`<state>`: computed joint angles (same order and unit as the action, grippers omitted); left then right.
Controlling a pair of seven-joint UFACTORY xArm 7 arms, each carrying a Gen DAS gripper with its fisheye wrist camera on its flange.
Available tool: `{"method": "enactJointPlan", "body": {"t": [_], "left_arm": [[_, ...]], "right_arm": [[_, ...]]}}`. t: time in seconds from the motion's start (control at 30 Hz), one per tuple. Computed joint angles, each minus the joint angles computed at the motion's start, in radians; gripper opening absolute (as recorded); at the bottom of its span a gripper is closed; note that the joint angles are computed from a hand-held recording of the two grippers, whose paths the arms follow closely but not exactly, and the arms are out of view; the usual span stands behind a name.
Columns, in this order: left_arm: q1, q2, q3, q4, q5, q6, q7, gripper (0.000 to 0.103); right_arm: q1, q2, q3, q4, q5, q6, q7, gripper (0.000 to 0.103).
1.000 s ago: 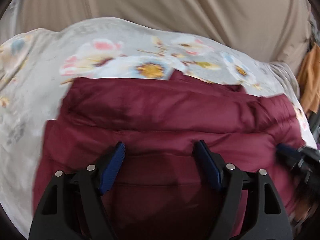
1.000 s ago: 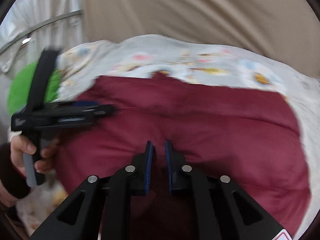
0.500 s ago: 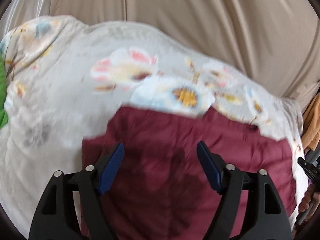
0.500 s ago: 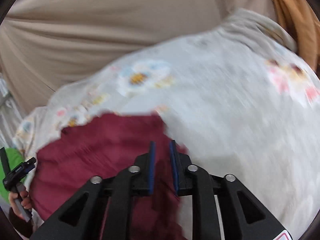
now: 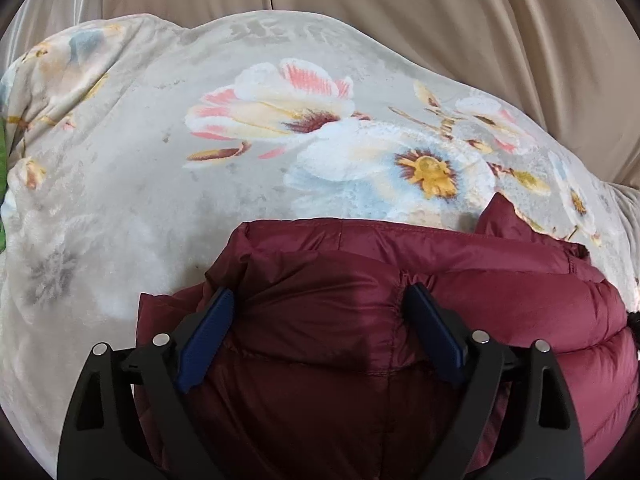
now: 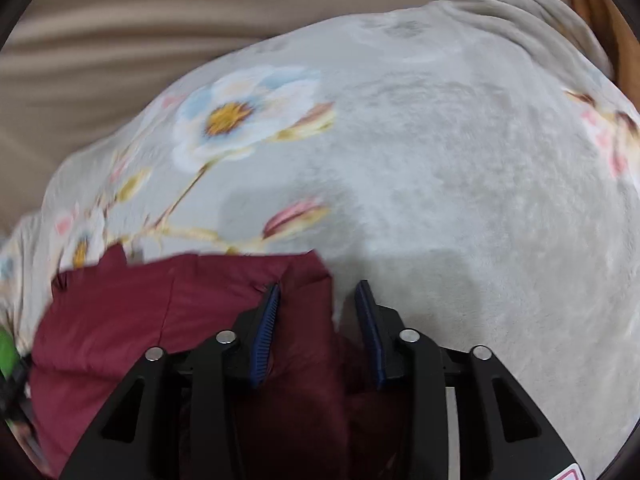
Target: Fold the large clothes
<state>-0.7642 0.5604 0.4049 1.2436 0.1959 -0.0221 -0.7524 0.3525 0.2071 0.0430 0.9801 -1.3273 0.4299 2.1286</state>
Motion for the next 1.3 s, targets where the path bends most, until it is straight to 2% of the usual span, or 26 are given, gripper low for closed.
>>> {"method": "enactJointPlan", "body": {"t": [0.07, 0.1, 0.17, 0.2, 0.27, 0.3, 0.33, 0.37, 0.4, 0.43, 0.47, 0.53, 0.6, 0.67, 0.7, 0.73, 0.77, 0.83, 0.87, 1.0, 1.07, 1.1, 1.13, 1.17, 1.2, 1.3], "left_arm": [[0.003, 0.001, -0.004, 0.001, -0.003, -0.002, 0.002, 0.086], [-0.006, 0.004, 0.006, 0.003, -0.003, 0.001, 0.000, 0.086], [-0.033, 0.011, 0.034, 0.007, 0.004, 0.011, -0.009, 0.087], [-0.046, 0.016, 0.047, 0.013, 0.009, 0.020, -0.015, 0.087], [-0.059, 0.019, 0.061, 0.018, 0.025, 0.032, -0.029, 0.088], [-0.061, 0.019, 0.063, 0.018, 0.032, 0.036, -0.036, 0.088], [-0.053, 0.018, 0.056, 0.020, 0.039, 0.039, -0.040, 0.088], [-0.046, 0.016, 0.050, 0.020, 0.046, 0.038, -0.044, 0.088], [-0.046, 0.014, 0.049, 0.018, 0.052, 0.037, -0.051, 0.088], [-0.034, 0.012, 0.039, 0.017, 0.056, 0.034, -0.052, 0.088], [-0.025, 0.011, 0.031, 0.017, 0.059, 0.032, -0.053, 0.088], [-0.024, 0.012, 0.029, 0.017, 0.064, 0.030, -0.058, 0.088], [-0.027, 0.011, 0.032, 0.016, 0.070, 0.033, -0.064, 0.088], [-0.032, -0.007, 0.035, 0.004, 0.081, 0.043, -0.067, 0.087], [-0.051, -0.024, 0.050, -0.016, 0.093, 0.042, -0.079, 0.087], [-0.079, -0.055, 0.075, -0.052, 0.110, 0.031, -0.094, 0.087], [-0.090, -0.091, 0.082, -0.092, 0.123, 0.013, -0.100, 0.087], [-0.085, -0.194, 0.047, -0.190, 0.145, -0.043, -0.070, 0.087], [-0.107, -0.224, 0.053, -0.216, 0.153, -0.054, -0.053, 0.087], [-0.224, -0.239, 0.099, -0.214, 0.223, 0.015, -0.035, 0.087], [-0.215, -0.202, 0.064, -0.190, 0.238, 0.065, -0.048, 0.088], [-0.222, -0.189, 0.073, -0.192, 0.254, 0.059, -0.074, 0.090], [-0.254, -0.175, 0.111, -0.197, 0.283, 0.043, -0.117, 0.091], [-0.259, -0.176, 0.116, -0.201, 0.298, 0.044, -0.135, 0.092], [-0.254, -0.187, 0.112, -0.210, 0.308, 0.046, -0.148, 0.092], [-0.223, -0.212, 0.082, -0.229, 0.333, 0.044, -0.178, 0.092]], "right_arm": [[0.054, -0.051, 0.030, -0.005, -0.012, 0.168, 0.019, 0.028], [0.089, -0.072, 0.032, -0.003, -0.045, 0.198, 0.033, 0.028], [0.081, -0.073, 0.077, 0.025, -0.130, 0.152, 0.056, 0.028], [0.081, -0.051, 0.088, 0.059, -0.146, 0.096, 0.018, 0.028], [0.070, 0.027, 0.118, 0.141, -0.127, 0.014, -0.107, 0.026], [0.100, 0.072, 0.101, 0.183, -0.078, 0.020, -0.200, 0.019], [0.128, 0.114, 0.081, 0.216, -0.039, 0.055, -0.250, 0.019], [0.135, 0.134, 0.064, 0.226, -0.015, 0.047, -0.259, 0.018], [0.100, 0.142, 0.065, 0.216, -0.005, -0.003, -0.226, 0.016], [0.089, 0.132, 0.028, 0.189, -0.020, -0.081, -0.151, 0.013], [0.093, 0.114, 0.000, 0.156, -0.057, -0.117, -0.073, 0.000], [0.082, 0.084, -0.030, 0.106, -0.103, -0.153, 0.010, 0.000], [0.076, 0.051, -0.025, 0.056, -0.080, -0.103, 0.013, 0.000], [0.080, 0.011, 0.002, 0.023, 0.001, -0.019, -0.038, 0.000], [0.099, -0.013, 0.024, 0.016, 0.044, 0.067, -0.077, 0.000], [0.112, -0.031, 0.039, 0.011, 0.052, 0.118, -0.095, 0.003], [0.131, -0.056, 0.061, 0.010, 0.038, 0.151, -0.112, 0.013], [0.136, -0.070, 0.088, 0.021, 0.022, 0.133, -0.138, 0.013], [0.142, -0.059, 0.105, 0.049, 0.023, 0.098, -0.179, 0.013], [0.167, 0.067, 0.130, 0.171, 0.106, -0.051, -0.365, 0.013], [0.181, 0.146, 0.153, 0.224, 0.179, -0.031, -0.472, 0.013], [0.232, 0.173, 0.127, 0.246, 0.179, 0.027, -0.488, 0.012], [0.261, 0.179, 0.115, 0.250, 0.172, 0.067, -0.489, 0.012], [0.277, 0.168, 0.110, 0.243, 0.191, 0.084, -0.493, 0.011], [0.287, 0.143, 0.105, 0.223, 0.209, 0.075, -0.489, 0.013], [0.324, 0.081, 0.071, 0.156, 0.141, -0.016, -0.386, 0.013]]}}
